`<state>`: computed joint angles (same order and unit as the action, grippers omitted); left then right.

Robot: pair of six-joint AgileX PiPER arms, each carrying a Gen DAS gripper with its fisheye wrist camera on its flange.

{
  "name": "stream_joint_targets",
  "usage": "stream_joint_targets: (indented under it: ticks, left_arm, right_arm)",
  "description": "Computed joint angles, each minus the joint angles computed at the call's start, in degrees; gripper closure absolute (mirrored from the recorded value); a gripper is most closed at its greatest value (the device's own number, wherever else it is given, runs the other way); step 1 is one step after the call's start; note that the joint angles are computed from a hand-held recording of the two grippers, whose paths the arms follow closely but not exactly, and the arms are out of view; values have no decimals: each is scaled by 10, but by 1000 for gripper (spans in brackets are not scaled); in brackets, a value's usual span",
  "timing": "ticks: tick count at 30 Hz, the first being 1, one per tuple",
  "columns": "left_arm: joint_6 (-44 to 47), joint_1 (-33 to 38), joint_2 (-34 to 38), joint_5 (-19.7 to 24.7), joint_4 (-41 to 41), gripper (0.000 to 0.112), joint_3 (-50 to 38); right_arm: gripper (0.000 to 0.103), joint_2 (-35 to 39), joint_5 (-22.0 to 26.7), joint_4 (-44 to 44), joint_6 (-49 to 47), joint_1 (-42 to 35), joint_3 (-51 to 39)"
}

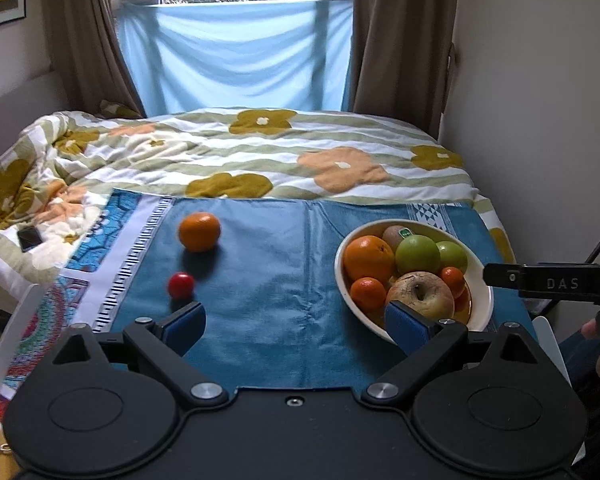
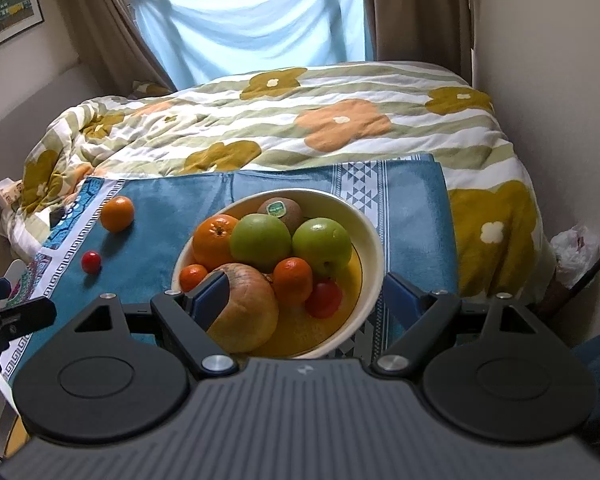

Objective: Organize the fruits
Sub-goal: 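Lower the tangerine into the bowl and open the right gripper, then withdraw both grippers toward the last orange and red tomato, then grasp the red tomato with the left gripper while the right grasps the orange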

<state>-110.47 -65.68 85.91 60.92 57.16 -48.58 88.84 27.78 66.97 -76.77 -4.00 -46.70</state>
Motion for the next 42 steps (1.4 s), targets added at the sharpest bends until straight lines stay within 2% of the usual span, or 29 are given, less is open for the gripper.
stream_joint_targets:
  ticks: [5, 9, 12, 14, 20, 25, 30, 36, 42]
  left_arm:
    - [25, -18, -44, 49, -18, 14, 10]
    - [74, 0, -93, 70, -32, 12, 23]
    - [121, 34, -128, 71, -38, 11, 35]
    - [156, 68, -150, 54, -43, 10, 45]
    - [261, 202, -187, -48, -75, 10, 76]
    - [382, 346, -178, -186, -115, 11, 96]
    - [523, 473, -122, -322, -179, 15, 101]
    - [745, 577, -31, -430, -315, 24, 88]
    - [1024, 630, 53, -475, -541, 42, 67]
  right_arm:
    - [4, -32, 12, -71, 73, 15, -4]
    - [3, -48, 8, -93, 106, 45, -11]
    - [2, -52, -20, -124, 159, 87, -20]
    - [2, -46, -31, -154, 209, 114, -35]
    - [2, 13, -19, -249, 357, 180, -124]
    - [2, 90, 2, -327, 459, 235, -223]
    - [2, 184, 40, -366, 513, 276, -337]
    - [2, 308, 97, -391, 570, 307, -492]
    - [2, 411, 155, -419, 600, 326, -631]
